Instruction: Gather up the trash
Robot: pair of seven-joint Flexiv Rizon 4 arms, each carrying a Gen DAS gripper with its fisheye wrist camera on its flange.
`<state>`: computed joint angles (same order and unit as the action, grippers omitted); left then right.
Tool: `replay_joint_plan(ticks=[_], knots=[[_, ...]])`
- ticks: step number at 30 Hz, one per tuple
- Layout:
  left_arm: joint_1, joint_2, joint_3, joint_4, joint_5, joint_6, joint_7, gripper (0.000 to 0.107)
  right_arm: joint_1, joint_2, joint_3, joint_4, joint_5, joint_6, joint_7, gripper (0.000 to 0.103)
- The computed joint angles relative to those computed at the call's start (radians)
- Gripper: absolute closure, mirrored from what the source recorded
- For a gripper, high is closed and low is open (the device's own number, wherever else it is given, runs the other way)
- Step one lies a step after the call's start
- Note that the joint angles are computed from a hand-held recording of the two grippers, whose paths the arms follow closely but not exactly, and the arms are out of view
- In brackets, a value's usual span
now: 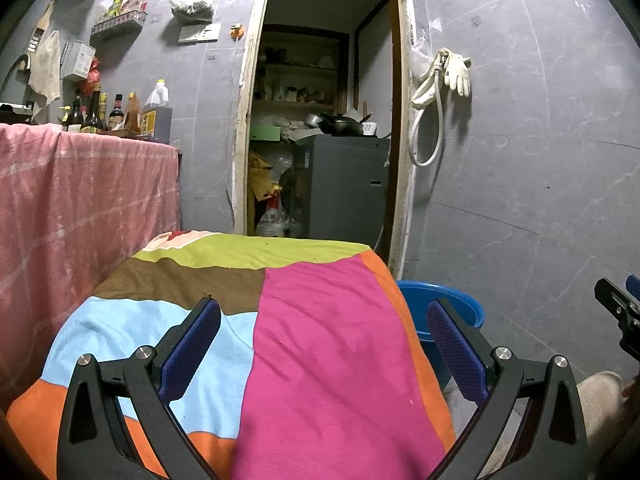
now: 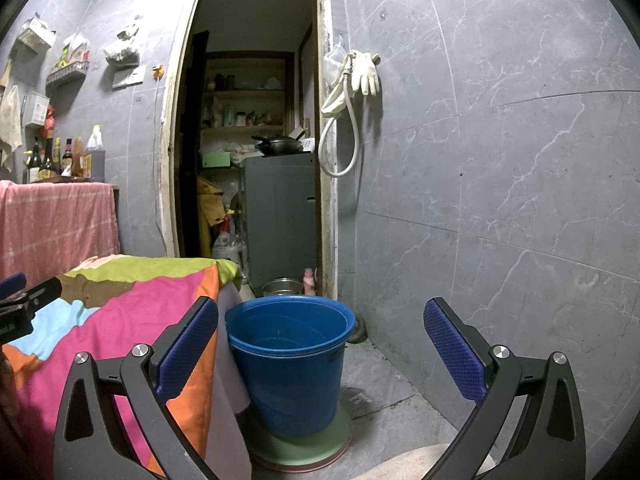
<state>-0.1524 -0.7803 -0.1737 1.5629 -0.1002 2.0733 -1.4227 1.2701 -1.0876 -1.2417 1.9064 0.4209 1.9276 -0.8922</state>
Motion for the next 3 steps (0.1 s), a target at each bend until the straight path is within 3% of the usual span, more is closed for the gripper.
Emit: replay_joint_plan(ticks=[3], knots=[[0.005,0.0,-0.005,-0.001,0.006,-0.005,-0.001,0.006,0.0,0.001,0.0,-0.001,0.0,-0.001,0.0,0.0]])
